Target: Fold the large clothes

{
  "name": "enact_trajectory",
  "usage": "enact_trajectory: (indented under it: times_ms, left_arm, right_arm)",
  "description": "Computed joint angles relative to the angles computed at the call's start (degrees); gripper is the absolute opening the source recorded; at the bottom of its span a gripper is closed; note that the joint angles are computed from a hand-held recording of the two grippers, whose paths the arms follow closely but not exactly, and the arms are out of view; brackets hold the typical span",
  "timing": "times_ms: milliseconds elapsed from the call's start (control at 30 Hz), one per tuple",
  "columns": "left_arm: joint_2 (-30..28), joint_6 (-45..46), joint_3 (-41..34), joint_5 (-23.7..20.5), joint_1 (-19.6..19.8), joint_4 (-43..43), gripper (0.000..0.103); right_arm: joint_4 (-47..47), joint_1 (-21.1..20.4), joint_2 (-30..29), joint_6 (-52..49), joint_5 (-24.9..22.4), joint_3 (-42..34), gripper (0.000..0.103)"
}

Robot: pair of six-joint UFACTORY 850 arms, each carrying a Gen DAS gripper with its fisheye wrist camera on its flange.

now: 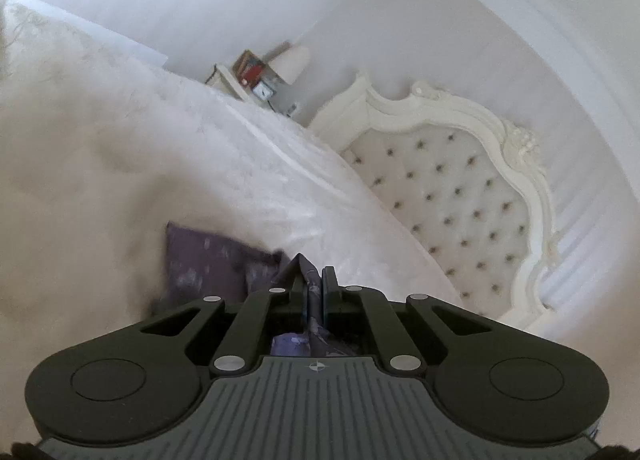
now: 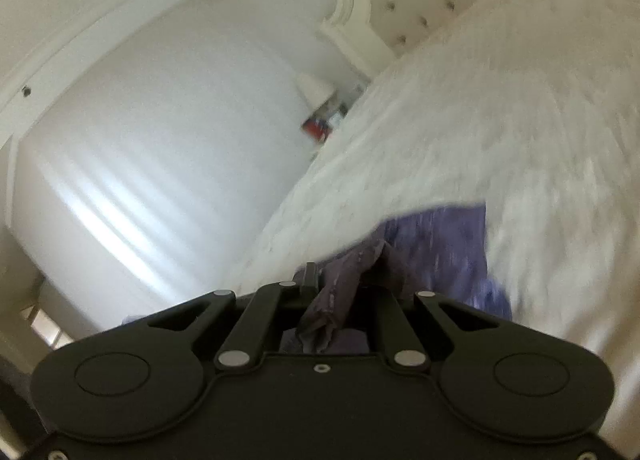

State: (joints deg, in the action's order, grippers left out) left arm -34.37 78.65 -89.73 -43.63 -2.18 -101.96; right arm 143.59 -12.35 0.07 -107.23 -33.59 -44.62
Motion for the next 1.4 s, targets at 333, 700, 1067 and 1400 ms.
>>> enact_trajectory:
  times_ms: [333,700,1067,1400]
  left_arm:
    - [-10.68,-7.26,-14.66,10.81,-3.67,6.57,0.006]
    - [-22.32,-31.26,-29.99,17.48,-6.07,29.28,0.01]
    - [-21.95,-21.64,-29.62,18.1,-5.57,20.9,0.077]
    - [-12.74,-1.51,-19.76,22.51,-8.13,14.83,0.091]
  right_arm:
    - [13.73,1.12,-17.29,-13.56,8.86,-16.99,0.01]
    - [14.59,1.85,-28.61,-18.52,17.83,-27.23,0.01]
    - [20.09,1.61,-29.58,-24.54,11.89,-26.61,0.081]
    - [32.79,4.78,-24.97,-43.93,11.09,-24.43,0.09]
